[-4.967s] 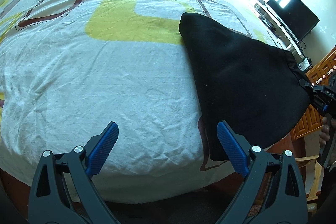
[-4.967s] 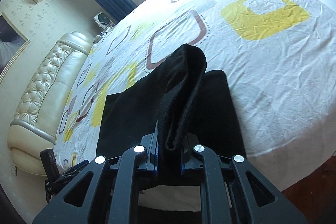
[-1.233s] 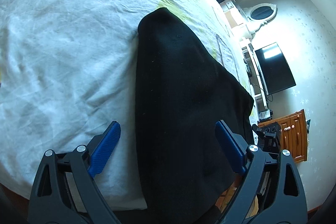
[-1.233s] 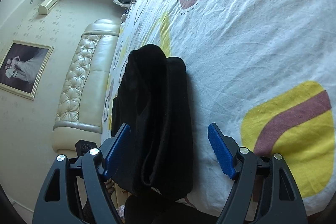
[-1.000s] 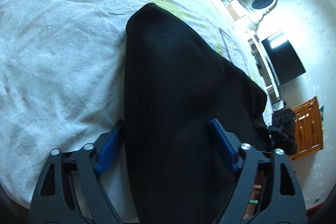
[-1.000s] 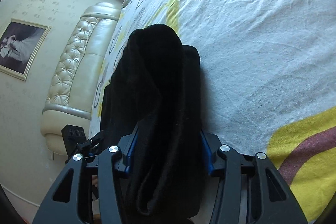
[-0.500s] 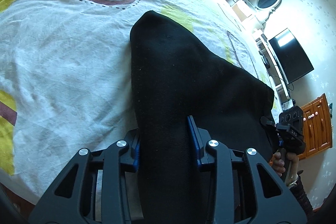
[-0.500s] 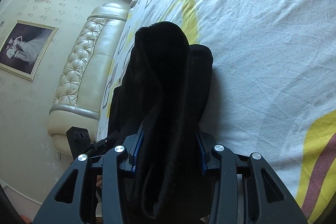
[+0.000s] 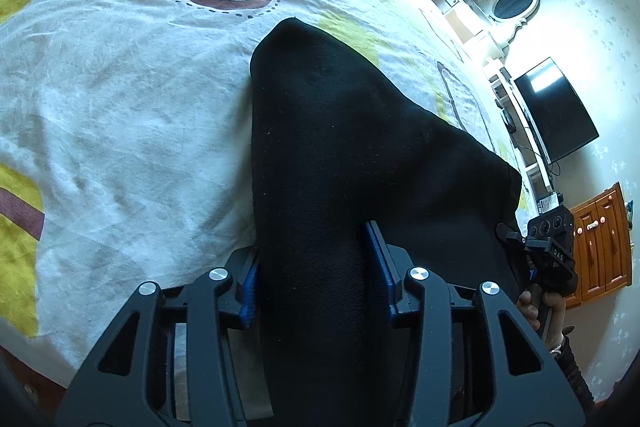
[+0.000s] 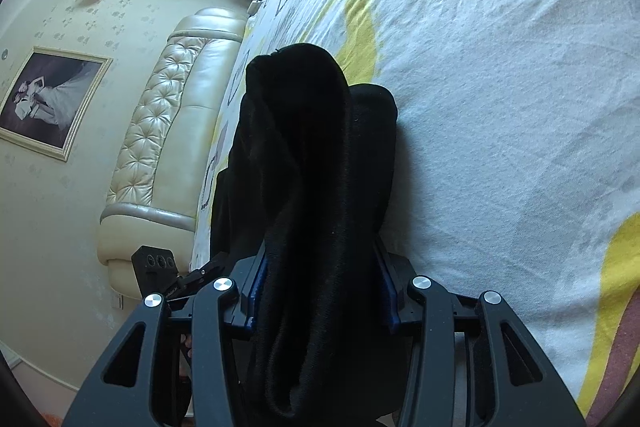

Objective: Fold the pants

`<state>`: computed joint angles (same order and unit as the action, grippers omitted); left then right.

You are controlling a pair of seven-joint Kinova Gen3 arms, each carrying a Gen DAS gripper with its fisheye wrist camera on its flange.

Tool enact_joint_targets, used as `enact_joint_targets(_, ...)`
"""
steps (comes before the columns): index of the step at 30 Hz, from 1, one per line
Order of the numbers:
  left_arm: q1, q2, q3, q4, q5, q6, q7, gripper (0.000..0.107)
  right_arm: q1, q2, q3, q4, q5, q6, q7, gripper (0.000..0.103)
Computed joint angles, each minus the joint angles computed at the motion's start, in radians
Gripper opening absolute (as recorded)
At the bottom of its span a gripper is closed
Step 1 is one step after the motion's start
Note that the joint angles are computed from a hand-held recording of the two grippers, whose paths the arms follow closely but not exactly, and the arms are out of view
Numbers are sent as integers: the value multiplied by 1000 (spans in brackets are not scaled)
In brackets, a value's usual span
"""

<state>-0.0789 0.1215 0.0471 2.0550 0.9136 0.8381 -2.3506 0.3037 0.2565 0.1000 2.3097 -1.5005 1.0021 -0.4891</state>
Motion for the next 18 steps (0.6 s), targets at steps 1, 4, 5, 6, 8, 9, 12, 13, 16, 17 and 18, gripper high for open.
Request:
enact_joint_targets(1, -6, 1, -2, -5, 2, 19, -9, 53, 4, 1, 2, 0, 2, 7, 1, 52)
enact_joint_targets(4, -66, 17, -27, -3, 79, 109, -91, 67, 19, -13, 12, -12, 22, 18, -7, 67)
enact_joint_targets(5, -89, 26, -37, 0, 114, 137, -122, 67, 23, -28, 18, -14, 23, 7, -10, 69)
enact_joint_targets(6, -106, 35, -44, -2, 136, 157, -138, 68, 29, -41, 24, -14, 19, -6, -9, 72)
enact_joint_targets(8, -120, 62, -46, -26, 153, 173, -150, 69, 41, -40, 32, -30, 18, -11, -8, 75)
enact_joint_targets(9, -124, 82, -42, -44, 157, 181, -154, 71, 49, -24, 32, -43, 14, 0, -3, 75)
enact_joint_targets(12, -104, 142, -15, -117, 137, 172, -110, 71, 66, 59, 17, -90, -8, 51, 0, 75)
enact_joint_targets(13, -92, 159, -3, -142, 126, 161, -94, 71, 61, 76, 9, -102, -18, 46, -7, 75)
enact_joint_targets(16, -58, 218, 31, -223, 78, 145, -29, 80, 51, 107, -13, -130, -57, 32, 15, 75)
enact_joint_targets(17, -51, 243, 43, -252, 57, 153, -6, 82, 46, 115, -18, -141, -62, 27, 11, 76)
enact_joint_targets(18, -45, 259, 53, -268, 44, 146, 6, 82, 45, 124, -22, -152, -59, 28, 7, 76)
